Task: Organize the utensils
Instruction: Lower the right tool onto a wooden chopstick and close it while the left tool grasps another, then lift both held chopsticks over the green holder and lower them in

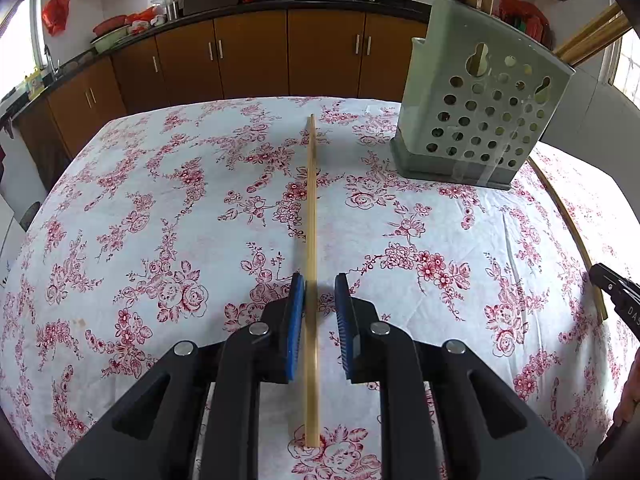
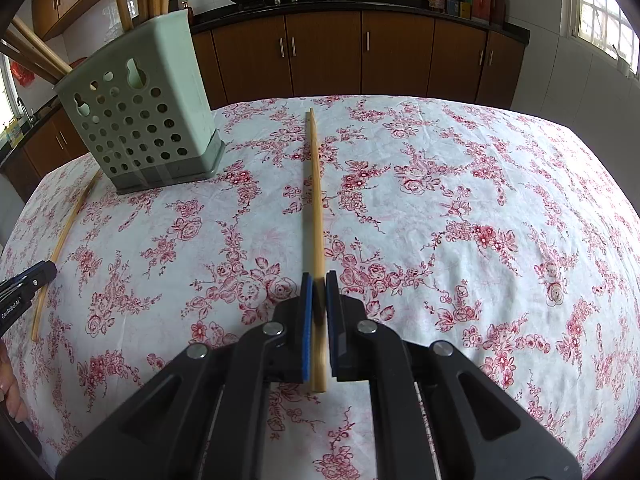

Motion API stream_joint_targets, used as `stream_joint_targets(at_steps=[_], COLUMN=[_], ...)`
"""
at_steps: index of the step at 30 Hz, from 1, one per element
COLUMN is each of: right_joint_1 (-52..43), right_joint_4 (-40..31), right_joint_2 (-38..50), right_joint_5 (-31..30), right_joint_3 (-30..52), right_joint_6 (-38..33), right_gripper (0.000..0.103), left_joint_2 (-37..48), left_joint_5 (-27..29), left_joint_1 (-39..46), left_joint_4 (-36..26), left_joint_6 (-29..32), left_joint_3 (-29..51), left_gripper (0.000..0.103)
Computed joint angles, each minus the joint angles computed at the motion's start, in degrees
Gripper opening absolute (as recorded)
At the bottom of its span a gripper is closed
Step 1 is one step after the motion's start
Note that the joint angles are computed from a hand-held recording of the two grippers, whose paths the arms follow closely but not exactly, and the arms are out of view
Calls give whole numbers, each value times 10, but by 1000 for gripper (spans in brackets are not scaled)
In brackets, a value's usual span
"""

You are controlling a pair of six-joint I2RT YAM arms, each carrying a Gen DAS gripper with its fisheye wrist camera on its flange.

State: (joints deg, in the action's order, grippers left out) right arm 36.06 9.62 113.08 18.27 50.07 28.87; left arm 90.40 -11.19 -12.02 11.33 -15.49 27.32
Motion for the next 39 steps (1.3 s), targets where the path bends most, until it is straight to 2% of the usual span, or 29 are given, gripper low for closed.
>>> stream_joint_targets(at_steps=[13, 18, 26, 28, 30, 34, 39], right_joint_1=[-2, 9, 12, 11, 10, 14, 18], right_joint_4=[-2, -9, -5, -2, -1, 23, 39], right_joint_2=[-1, -4, -18, -21, -24, -74, -165], right_joint_5=[-2, 12, 7, 4, 2, 19, 53], right_joint_3=[2, -1, -18, -21, -24, -65, -105], right_joint_6=[-2, 2, 7, 6, 2, 0, -14], right_gripper=[8, 9, 9, 8, 8, 8, 8], left_joint_2=[-2, -11, -35, -40, -45, -91, -211], left_joint_5=[2, -24, -32, -37, -28, -10, 6], left_joint_1=[1, -17, -28, -30, -23, -6, 9], left_joint_4=[-1, -12, -19, -22, -29, -61, -104], left_joint_6=[0, -2, -10, -13, -8, -1, 17], left_joint_3=[0, -7, -28, -31, -30, -33, -43], left_gripper=[17, 17, 17, 9, 7, 7, 7])
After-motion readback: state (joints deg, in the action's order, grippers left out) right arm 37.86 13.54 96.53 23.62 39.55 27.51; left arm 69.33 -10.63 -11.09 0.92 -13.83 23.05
